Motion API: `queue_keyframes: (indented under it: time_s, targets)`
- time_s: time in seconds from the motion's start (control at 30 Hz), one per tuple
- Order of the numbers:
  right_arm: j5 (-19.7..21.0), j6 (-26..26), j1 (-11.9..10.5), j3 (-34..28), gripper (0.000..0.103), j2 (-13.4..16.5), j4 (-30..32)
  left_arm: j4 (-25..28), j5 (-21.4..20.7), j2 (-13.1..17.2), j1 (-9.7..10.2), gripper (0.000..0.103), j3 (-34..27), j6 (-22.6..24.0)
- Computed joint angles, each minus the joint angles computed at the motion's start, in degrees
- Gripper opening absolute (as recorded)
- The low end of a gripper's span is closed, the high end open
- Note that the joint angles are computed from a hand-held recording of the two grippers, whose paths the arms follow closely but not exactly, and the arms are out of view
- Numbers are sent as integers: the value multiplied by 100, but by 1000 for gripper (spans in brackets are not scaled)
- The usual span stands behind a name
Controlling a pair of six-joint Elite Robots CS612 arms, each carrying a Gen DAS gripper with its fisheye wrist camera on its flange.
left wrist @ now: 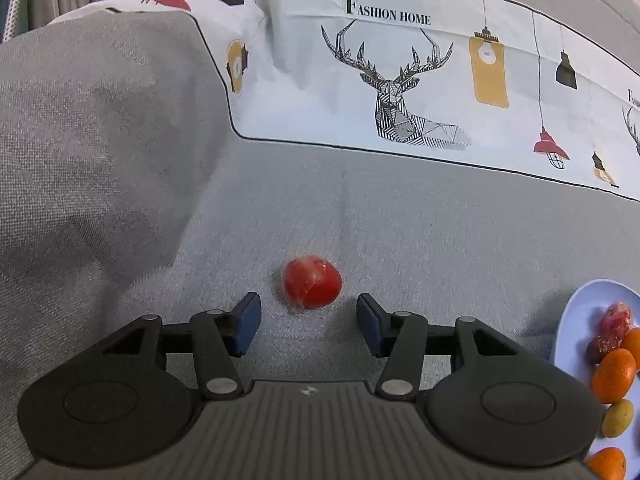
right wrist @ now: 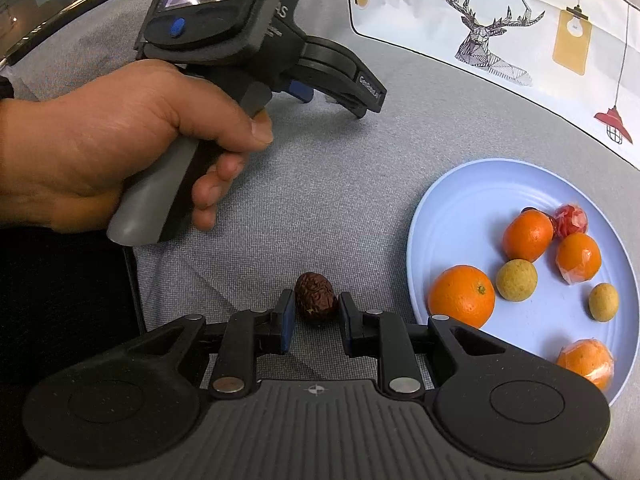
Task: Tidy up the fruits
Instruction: 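Grasp the bagged red fruit with the left tool while the right tool holds the date, then carry both held fruits over the blue plate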
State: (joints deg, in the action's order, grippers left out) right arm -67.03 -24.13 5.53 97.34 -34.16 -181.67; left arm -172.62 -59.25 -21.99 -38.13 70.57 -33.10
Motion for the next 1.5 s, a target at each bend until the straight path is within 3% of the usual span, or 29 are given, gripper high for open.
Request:
queue_keyframes:
  time_s: [0.1, 0.2, 0.23, 0.57, 0.7, 0.83, 1.03, 1.2, 1.5]
  targets:
    - [-2, -14, 4, 10, 24, 0, -28, -152, 117, 43, -20, 54, -24, 145]
    - [-11, -31, 9, 21, 24, -1, -52, -359, 198, 76, -29, 43, -34, 291]
    - [-13, -33, 10, 23, 24, 0, -60, -412, 217, 81, -33, 35, -29, 317]
    - [79, 118, -11, 113, 24, 47, -733, -783, 251, -121, -56, 32, 291, 113]
    - [304, 59, -58, 261, 24, 0, -1192, -1136, 274, -332, -122, 32, 622, -123]
    - [430, -107, -101, 445, 24, -75, -1612, -1674, 150, -545, -228, 32, 987, -6]
    - [284, 375, -199, 809, 24, -257, -2266, -2434, 99, -786, -432, 32, 1459, 278]
    - [-212, 594, -209, 1101, 24, -367, -2731, -2904, -15, -868, -568, 32, 1621, 565]
    - [-757, 1237, -367, 1392, 24, -502, -3025, -2995, -556, -902, -761, 32, 1564, 1226]
